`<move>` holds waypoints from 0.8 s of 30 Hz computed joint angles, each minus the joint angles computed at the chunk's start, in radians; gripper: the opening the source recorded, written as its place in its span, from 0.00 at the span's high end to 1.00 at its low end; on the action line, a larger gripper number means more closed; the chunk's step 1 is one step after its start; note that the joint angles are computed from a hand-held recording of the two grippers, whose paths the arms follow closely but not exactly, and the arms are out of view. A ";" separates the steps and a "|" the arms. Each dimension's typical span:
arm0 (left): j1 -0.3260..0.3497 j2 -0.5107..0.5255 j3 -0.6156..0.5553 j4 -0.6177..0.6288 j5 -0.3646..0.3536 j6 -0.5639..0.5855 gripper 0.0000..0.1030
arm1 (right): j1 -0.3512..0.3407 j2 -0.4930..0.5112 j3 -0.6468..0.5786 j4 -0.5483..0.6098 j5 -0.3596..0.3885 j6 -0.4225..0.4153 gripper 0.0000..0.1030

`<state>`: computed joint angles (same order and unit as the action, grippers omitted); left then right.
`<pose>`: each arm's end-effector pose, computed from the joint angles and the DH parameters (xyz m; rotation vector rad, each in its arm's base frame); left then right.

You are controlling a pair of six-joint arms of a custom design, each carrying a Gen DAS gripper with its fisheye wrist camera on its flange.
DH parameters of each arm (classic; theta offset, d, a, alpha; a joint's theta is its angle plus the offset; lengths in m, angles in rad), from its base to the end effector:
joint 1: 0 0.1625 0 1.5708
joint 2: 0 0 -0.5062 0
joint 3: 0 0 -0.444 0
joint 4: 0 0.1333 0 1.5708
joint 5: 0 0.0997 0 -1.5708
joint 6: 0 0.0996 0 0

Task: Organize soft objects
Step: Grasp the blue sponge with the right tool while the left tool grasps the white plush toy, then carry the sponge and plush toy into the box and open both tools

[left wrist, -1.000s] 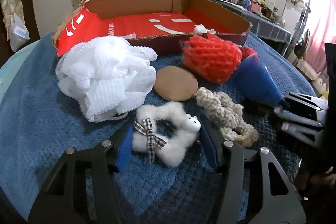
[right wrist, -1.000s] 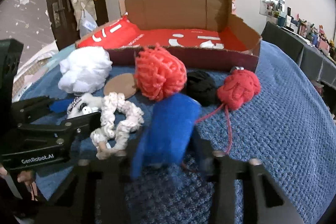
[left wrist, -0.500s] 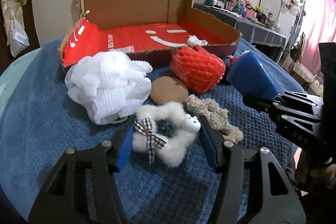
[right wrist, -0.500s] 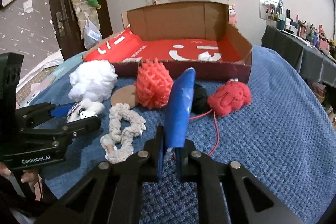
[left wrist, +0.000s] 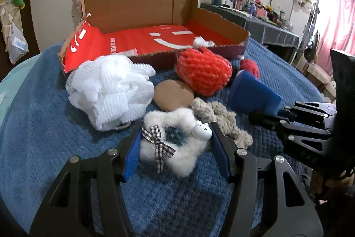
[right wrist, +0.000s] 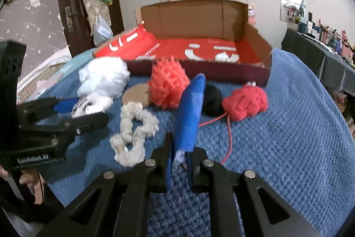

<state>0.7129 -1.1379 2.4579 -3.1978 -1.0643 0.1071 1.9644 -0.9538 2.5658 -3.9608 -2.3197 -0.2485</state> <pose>-0.2170 -0.4277 0.1390 1.1610 2.4503 -0.6471 0.2127 -0.3414 0.1498 0.3697 -2.2718 0.9937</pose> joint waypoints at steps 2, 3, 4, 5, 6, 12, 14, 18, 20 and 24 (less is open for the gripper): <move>-0.004 0.007 0.007 -0.003 0.017 0.001 0.45 | -0.006 0.008 0.006 0.005 -0.003 0.005 0.77; -0.007 0.012 0.013 -0.008 0.028 0.000 0.45 | -0.007 0.012 0.010 0.000 -0.003 0.007 0.54; -0.008 0.014 0.017 -0.011 0.031 0.001 0.45 | -0.008 0.016 0.014 -0.008 -0.002 0.008 0.40; -0.009 0.016 0.021 -0.012 0.032 0.000 0.45 | -0.006 0.025 0.018 -0.028 -0.006 0.004 0.20; -0.007 0.019 0.024 -0.012 0.032 -0.001 0.45 | 0.000 0.039 0.020 -0.067 -0.014 -0.011 0.17; -0.003 0.031 0.034 -0.034 0.039 -0.011 0.42 | 0.038 0.096 0.000 -0.187 -0.118 -0.108 0.17; -0.004 0.035 0.035 -0.041 0.041 -0.013 0.41 | 0.037 0.095 -0.012 -0.174 -0.126 -0.122 0.17; -0.002 0.037 0.036 -0.049 0.038 -0.020 0.40 | 0.024 0.098 -0.040 -0.139 -0.144 -0.129 0.22; 0.000 0.037 0.036 -0.049 0.036 -0.020 0.40 | 0.013 0.091 -0.044 -0.106 -0.135 -0.118 0.33; 0.005 0.034 0.036 -0.058 0.022 -0.020 0.40 | -0.001 0.089 -0.045 -0.088 -0.124 -0.112 0.51</move>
<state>0.7180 -1.1035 2.4940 -3.2559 -1.0428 0.0874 1.9637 -0.8643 2.5205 -4.0486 -2.4434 -0.3605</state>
